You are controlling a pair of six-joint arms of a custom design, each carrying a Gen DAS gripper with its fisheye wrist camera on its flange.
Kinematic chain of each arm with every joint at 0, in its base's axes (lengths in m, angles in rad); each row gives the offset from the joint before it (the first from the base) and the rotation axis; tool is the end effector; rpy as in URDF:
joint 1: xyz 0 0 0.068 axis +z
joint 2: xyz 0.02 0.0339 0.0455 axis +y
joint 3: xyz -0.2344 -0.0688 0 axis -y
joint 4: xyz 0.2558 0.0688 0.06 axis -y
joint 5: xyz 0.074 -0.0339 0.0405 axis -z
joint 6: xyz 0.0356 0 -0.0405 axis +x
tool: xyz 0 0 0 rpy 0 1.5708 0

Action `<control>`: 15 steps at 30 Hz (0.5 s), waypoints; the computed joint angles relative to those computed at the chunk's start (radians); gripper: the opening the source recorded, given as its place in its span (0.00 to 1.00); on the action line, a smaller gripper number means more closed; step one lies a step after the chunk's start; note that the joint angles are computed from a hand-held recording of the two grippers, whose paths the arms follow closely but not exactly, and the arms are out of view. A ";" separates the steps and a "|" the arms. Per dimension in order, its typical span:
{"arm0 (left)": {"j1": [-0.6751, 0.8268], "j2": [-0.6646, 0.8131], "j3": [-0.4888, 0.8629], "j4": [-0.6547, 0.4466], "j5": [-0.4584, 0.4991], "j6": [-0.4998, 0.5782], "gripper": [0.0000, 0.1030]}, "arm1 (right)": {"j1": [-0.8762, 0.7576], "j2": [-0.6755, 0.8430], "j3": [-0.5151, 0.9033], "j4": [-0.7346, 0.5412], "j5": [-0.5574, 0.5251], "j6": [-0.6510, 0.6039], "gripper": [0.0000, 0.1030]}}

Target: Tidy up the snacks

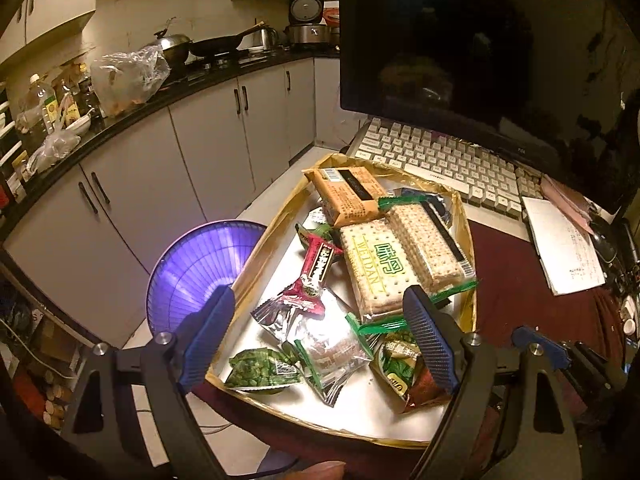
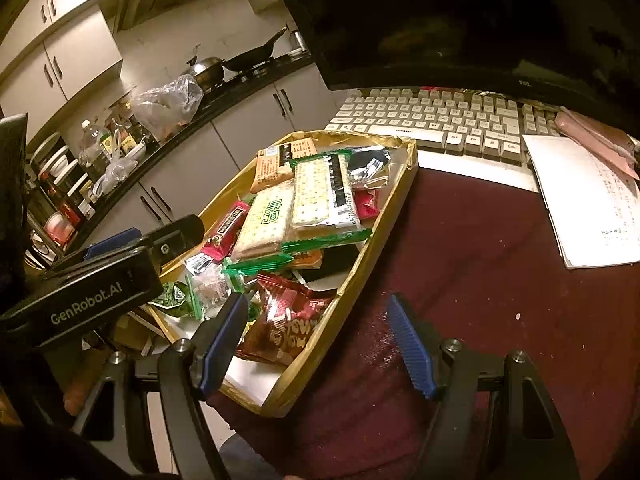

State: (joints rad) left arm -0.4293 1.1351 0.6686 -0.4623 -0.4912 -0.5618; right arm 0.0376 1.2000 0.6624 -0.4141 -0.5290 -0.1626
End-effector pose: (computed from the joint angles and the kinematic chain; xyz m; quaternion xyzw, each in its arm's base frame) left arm 0.2249 -0.0845 0.1801 -0.1375 0.9133 0.0574 0.3789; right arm 0.2454 0.0272 0.1672 -0.1711 0.9068 0.2301 0.3090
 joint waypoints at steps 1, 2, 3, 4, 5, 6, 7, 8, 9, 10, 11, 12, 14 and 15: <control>0.001 0.001 -0.002 0.002 0.002 -0.001 0.84 | 0.000 0.002 0.001 0.000 -0.003 -0.002 0.70; 0.004 0.006 -0.003 0.002 0.005 -0.001 0.84 | 0.002 0.002 0.001 0.000 -0.003 -0.004 0.70; 0.008 0.009 -0.003 0.002 0.008 0.000 0.84 | 0.005 -0.001 0.001 0.000 -0.001 -0.003 0.70; 0.010 0.012 -0.002 0.001 0.009 -0.001 0.84 | 0.009 0.001 0.001 0.000 0.002 -0.001 0.70; 0.013 0.010 -0.004 0.002 0.011 0.001 0.84 | 0.013 0.004 0.003 0.000 0.005 0.000 0.70; 0.017 0.008 -0.006 0.004 0.013 0.005 0.84 | 0.017 0.005 0.003 -0.001 0.007 0.002 0.69; 0.021 0.005 -0.008 0.005 0.016 0.009 0.84 | 0.020 0.006 0.003 -0.001 0.011 0.006 0.69; 0.021 0.005 -0.008 0.005 0.016 0.009 0.84 | 0.024 0.007 0.003 0.001 0.016 0.010 0.69; 0.025 0.001 -0.013 0.010 0.019 0.010 0.84 | 0.026 0.008 0.004 0.002 0.019 0.011 0.69; 0.028 0.000 -0.016 0.012 0.021 0.012 0.84 | 0.028 0.009 0.003 0.004 0.022 0.013 0.69; 0.033 -0.002 -0.018 0.012 0.026 0.015 0.84 | 0.034 0.007 0.003 0.005 0.029 0.017 0.69; 0.039 -0.001 -0.020 0.014 0.033 0.019 0.84 | 0.036 0.006 0.002 0.006 0.033 0.017 0.69; 0.047 0.000 -0.023 0.016 0.038 0.026 0.84 | 0.044 0.006 0.002 0.005 0.038 0.019 0.68; 0.049 0.000 -0.025 0.017 0.039 0.028 0.84 | 0.047 0.014 0.006 0.006 0.037 0.016 0.68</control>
